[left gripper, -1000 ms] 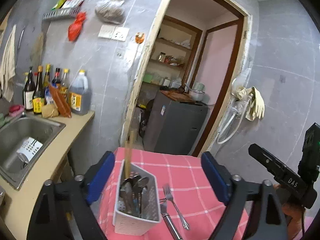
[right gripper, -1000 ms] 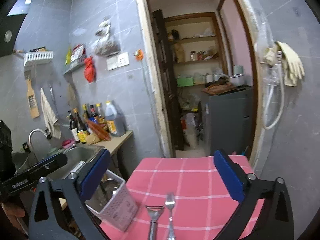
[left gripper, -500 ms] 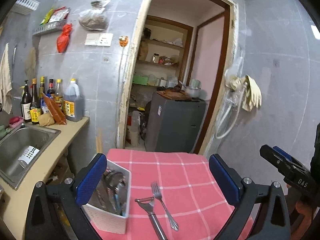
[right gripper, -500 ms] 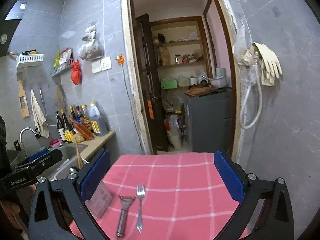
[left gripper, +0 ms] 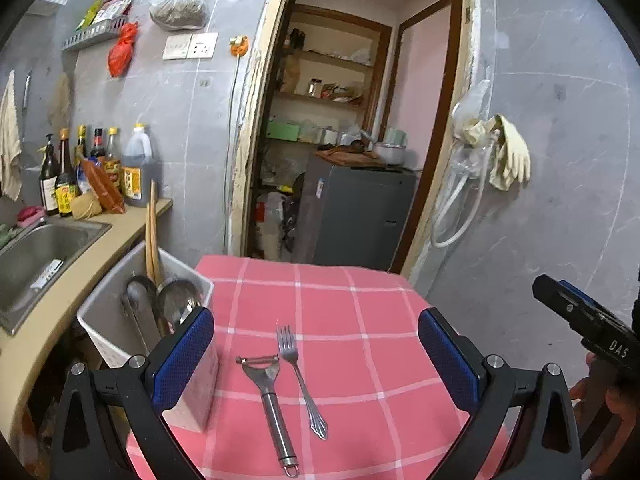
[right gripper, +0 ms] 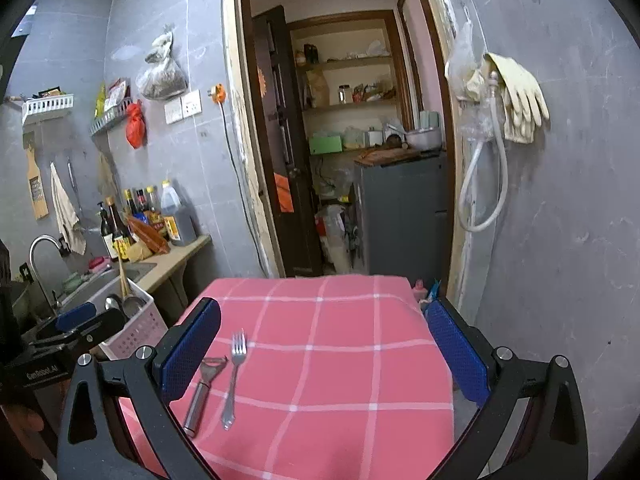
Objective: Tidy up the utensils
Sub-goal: 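Withdraw both open tools from the caddy toward the peeler and fork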
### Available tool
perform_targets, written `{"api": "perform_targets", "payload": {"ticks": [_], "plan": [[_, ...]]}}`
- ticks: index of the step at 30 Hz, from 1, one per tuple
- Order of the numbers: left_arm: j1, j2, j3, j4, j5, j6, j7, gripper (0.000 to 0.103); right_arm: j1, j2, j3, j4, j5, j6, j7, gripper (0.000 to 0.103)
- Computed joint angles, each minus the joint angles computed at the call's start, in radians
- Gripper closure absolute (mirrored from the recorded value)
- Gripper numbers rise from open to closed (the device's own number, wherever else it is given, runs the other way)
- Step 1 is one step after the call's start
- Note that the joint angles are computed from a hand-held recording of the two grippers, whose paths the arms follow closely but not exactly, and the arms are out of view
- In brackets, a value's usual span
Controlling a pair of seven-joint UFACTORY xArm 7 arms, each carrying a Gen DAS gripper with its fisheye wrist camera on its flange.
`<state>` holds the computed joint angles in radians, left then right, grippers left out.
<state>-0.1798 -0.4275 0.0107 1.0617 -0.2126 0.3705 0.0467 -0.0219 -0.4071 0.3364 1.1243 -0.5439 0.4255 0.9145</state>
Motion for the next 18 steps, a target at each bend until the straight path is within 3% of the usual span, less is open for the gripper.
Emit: {"api": "perform_targets", "payload": {"ticks": [3, 6, 9, 14, 17, 18], "plan": [[0.034, 0.006, -0.040, -0.025, 0.039, -0.008, -0.057, 0.000, 0.025, 0.017, -0.038, -0.031, 0.033, -0.041, -0.040, 0.001], [0.052, 0.025, -0.068, -0.034, 0.077, 0.041, -0.113, 0.000, 0.105, 0.056, -0.131, -0.072, 0.157, -0.130, -0.186, 0.001], [0.046, 0.038, -0.070, -0.040, 0.090, 0.076, -0.140, 0.000, 0.220, 0.114, -0.245, -0.094, 0.340, -0.198, -0.392, 0.001], [0.034, 0.068, -0.063, -0.060, 0.083, 0.088, -0.165, 0.004, 0.420, 0.219, -0.430, -0.076, 0.749, -0.216, -0.792, 0.002], [0.052, 0.098, -0.078, -0.063, 0.107, 0.088, -0.213, 0.014, 0.503, 0.294, -0.501, -0.024, 1.021, -0.180, -1.060, 0.014], [0.058, 0.110, -0.081, -0.059, 0.116, 0.093, -0.232, 0.019, 0.505, 0.312, -0.499, -0.010, 1.071, -0.168, -1.105, 0.023]]}}
